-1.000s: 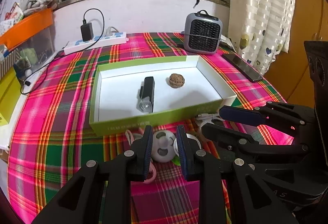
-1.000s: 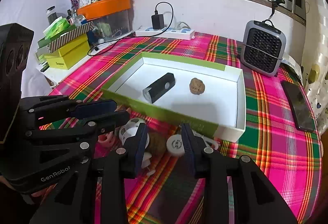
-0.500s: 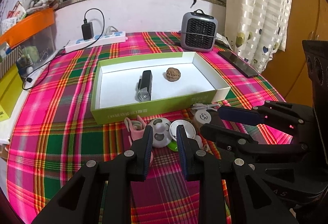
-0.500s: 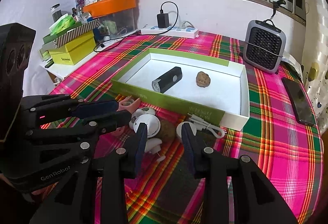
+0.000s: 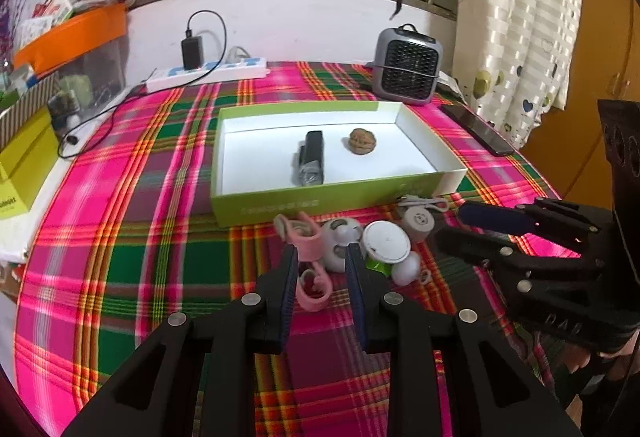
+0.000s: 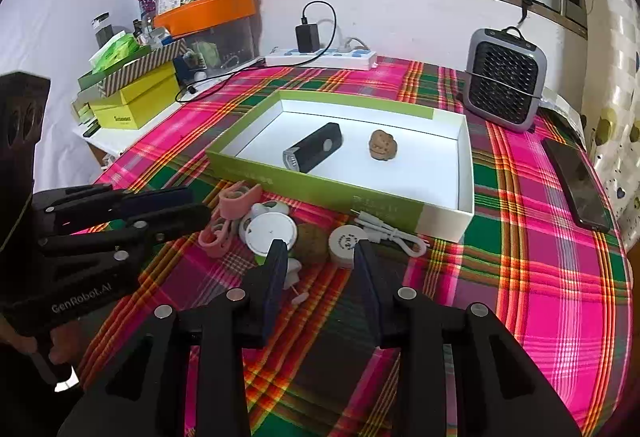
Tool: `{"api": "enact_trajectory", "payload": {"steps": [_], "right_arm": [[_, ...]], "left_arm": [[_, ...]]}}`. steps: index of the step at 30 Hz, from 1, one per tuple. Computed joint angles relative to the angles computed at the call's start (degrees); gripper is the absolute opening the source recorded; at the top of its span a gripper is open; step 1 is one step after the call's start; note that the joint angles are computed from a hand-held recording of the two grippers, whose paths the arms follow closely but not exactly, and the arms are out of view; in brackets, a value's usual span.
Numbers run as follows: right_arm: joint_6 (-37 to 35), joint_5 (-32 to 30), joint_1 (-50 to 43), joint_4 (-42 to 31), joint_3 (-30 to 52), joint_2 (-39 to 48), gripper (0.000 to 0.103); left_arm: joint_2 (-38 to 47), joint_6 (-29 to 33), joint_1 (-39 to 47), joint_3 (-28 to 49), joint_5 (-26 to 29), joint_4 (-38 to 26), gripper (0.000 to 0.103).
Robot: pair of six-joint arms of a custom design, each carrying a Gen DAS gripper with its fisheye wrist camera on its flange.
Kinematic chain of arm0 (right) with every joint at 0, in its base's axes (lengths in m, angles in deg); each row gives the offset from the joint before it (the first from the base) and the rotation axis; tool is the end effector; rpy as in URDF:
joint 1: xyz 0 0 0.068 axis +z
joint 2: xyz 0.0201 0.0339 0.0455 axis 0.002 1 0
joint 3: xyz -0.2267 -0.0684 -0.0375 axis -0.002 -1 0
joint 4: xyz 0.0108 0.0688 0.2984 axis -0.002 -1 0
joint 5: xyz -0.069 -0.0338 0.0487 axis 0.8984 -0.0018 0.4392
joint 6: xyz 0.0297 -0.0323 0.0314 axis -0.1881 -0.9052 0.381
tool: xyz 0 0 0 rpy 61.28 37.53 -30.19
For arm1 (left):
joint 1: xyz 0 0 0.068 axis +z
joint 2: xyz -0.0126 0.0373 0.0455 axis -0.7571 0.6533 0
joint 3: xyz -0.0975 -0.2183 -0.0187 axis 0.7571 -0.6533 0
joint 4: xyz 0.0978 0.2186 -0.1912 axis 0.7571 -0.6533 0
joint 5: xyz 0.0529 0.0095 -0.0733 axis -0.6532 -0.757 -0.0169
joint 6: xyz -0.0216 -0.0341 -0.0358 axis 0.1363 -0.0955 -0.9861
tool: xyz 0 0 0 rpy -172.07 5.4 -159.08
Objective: Organize objects
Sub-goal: 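Open both tools and withdraw them from the box toward the remaining objects, then grasp the pink plastic clip with the left tool while the right tool grasps the white round jar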
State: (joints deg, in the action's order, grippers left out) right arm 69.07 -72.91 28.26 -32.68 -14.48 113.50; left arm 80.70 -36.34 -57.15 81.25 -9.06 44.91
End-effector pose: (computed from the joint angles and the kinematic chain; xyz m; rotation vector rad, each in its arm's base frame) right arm 0.3349 0.1848 0.0674 -0.6549 2.2833 0.3987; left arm 0.2725 -0.0383 0.0719 0.0079 2.3358 -0.1464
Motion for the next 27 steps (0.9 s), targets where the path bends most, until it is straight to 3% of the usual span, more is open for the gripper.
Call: {"api": "enact_trajectory", "payload": {"steps": [10, 27], "right_arm": [[0.49, -0.25, -0.93, -0.68, 2.22, 2.88, 0.036], [1.45, -0.99, -2.09, -2.49, 7.91, 8.74, 0.036]], "left_arm": [[3.04, 0.36, 1.05, 0.85, 1.27, 1.78, 0.031], [13.21, 0.45, 1.72, 8.06, 1.05, 2.82, 0.031]]}}
